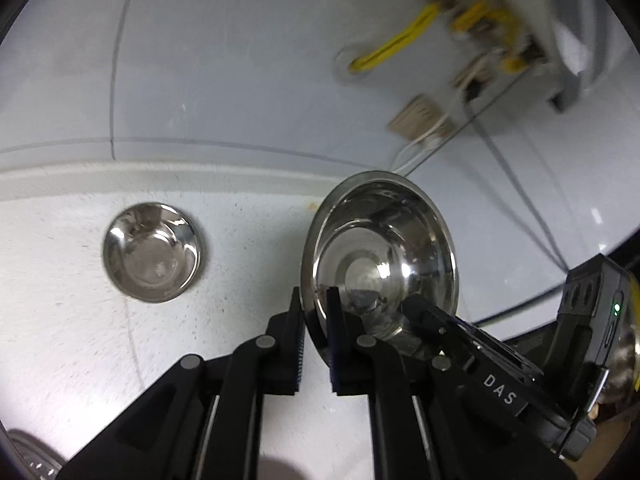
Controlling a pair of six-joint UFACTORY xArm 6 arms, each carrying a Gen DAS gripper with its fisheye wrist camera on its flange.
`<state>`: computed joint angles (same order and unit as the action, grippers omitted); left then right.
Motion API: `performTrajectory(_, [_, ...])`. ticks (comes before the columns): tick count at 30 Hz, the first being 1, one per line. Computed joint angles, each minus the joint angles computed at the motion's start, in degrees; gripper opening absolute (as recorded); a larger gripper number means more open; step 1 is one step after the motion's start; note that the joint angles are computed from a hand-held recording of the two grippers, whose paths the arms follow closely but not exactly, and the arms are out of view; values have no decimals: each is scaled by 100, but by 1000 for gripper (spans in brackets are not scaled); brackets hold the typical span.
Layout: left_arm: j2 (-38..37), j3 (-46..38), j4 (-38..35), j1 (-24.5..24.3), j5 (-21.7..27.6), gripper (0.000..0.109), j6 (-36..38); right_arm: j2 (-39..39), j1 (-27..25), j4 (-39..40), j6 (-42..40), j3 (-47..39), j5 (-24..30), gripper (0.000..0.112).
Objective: Organize plates and bowls
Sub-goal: 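Carry the medium bowl with both tools and lower it into the large bowl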
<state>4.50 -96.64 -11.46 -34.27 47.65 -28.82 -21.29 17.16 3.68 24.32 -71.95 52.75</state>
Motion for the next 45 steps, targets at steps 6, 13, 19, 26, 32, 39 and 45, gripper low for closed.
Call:
performTrajectory(6, [-1218,571,491,-308,313,9,-479,-483,747,-714,759,-434,583,13])
performTrajectory(13, [-2717,1628,896,-819,517,9,-1155,-1352,1929,-1617,1572,-417,1313,13])
performTrajectory(19, [-4046,3183,1274,-1374,373,9,-1927,-2293,2991,-2025,2463,514,1455,13])
performTrajectory(26, [-5101,5220,1219,-1755,126,9,-2672,-3136,3776,-1930,3250,2114,1477,13])
performTrajectory(32, [-5253,6218,1401,-1891,-100,9,-3262,-3404,3610,-1215,3167,3325,1029,13])
performTrajectory(39, [-5201,6561,1524,-1880,-294,9,-3416,-3309,3282,-698,2753,3793,687,13])
performTrajectory(45, [-4974,6607,1556,-1885,-535,9,-3395,-3307,3262,-578,2741,3876,706,13])
